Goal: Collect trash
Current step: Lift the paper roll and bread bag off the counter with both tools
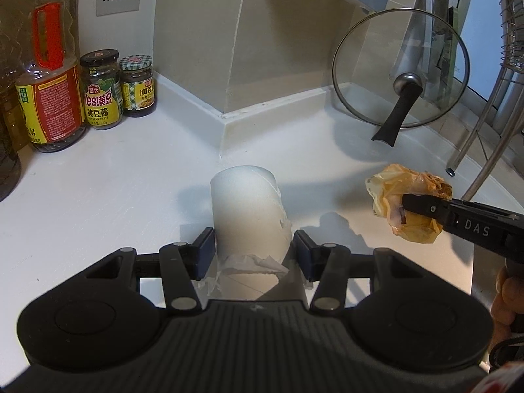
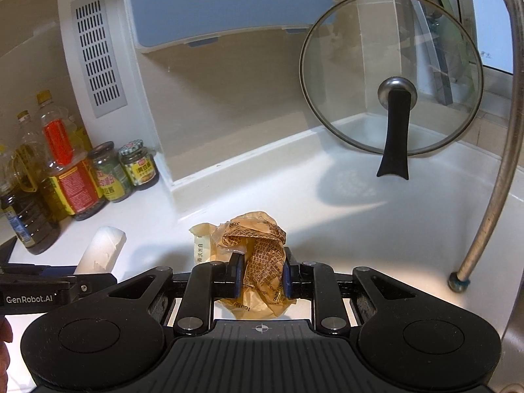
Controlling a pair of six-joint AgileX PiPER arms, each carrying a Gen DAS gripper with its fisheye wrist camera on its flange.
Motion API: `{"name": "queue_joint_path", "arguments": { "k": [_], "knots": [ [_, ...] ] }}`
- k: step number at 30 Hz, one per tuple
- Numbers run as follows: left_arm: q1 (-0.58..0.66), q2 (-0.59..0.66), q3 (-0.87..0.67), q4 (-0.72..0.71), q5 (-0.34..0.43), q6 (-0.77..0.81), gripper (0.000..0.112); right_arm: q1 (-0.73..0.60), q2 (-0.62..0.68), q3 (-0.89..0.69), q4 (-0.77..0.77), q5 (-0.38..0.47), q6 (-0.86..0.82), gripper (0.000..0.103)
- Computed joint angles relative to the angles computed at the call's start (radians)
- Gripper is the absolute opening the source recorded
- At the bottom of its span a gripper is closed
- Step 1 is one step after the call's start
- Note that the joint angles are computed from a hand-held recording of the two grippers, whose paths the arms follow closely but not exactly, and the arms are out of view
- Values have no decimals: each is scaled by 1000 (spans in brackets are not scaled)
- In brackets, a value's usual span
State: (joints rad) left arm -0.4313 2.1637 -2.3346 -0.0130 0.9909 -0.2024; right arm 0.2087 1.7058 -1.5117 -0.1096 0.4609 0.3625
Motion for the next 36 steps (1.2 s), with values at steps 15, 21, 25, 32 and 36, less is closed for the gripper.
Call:
{"name": "queue_joint_path", "arguments": {
  "k": [15, 21, 25, 32, 36],
  "knots": [
    [44, -230, 364, -106, -153, 135, 48, 162, -124, 113, -349, 51, 399, 23],
    [66, -310, 482, -165, -194, 208, 48, 239, -170, 152, -479, 99, 551, 23],
    [85, -368, 561, -205, -216, 261, 48, 299, -193, 171, -553, 141, 644, 23],
    [121, -451, 673, -279, -236, 351, 48, 402, -223, 195, -656, 224, 779, 23],
    [136, -494, 732, -312, -247, 391, 48, 455, -242, 215, -691, 265, 833, 23]
  ]
}}
